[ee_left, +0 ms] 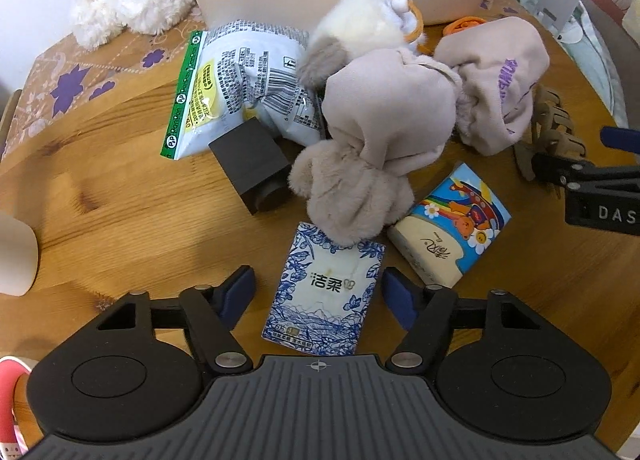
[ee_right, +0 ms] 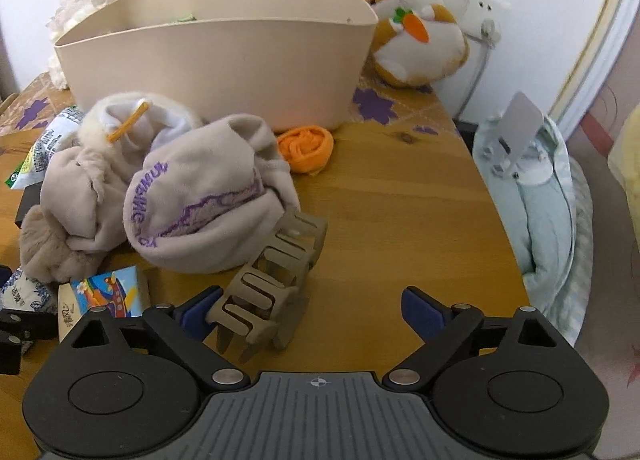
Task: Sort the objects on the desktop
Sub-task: 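Grasp the blue-and-white tissue pack with left gripper while right gripper grasps the beige claw clip, then carry the tissue pack and claw clip to the basket and release both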
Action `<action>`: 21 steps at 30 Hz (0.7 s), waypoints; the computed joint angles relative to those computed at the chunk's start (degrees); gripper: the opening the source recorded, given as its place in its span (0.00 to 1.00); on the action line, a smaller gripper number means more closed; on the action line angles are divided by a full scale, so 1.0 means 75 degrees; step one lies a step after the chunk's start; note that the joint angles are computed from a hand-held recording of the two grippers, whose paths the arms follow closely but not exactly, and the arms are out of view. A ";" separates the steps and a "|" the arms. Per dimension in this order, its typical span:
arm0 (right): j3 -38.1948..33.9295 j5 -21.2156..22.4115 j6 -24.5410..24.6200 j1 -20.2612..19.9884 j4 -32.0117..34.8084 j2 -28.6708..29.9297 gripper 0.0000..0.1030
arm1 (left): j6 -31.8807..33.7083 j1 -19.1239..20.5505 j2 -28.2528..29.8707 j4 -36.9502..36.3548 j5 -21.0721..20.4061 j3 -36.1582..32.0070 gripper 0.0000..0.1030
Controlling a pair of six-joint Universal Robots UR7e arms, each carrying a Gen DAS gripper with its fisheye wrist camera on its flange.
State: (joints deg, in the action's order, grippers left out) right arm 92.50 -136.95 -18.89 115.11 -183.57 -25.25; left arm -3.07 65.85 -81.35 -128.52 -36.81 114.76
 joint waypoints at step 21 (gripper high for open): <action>0.0869 0.1080 0.0484 -0.0276 0.0486 -0.1081 0.27 | -0.0366 -0.0277 -0.0543 0.0630 -0.0502 -0.0015 0.46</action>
State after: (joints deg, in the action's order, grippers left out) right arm 99.01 -128.85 -15.26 113.04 -179.92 -33.36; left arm -5.81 63.77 -85.42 -123.80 -40.58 114.65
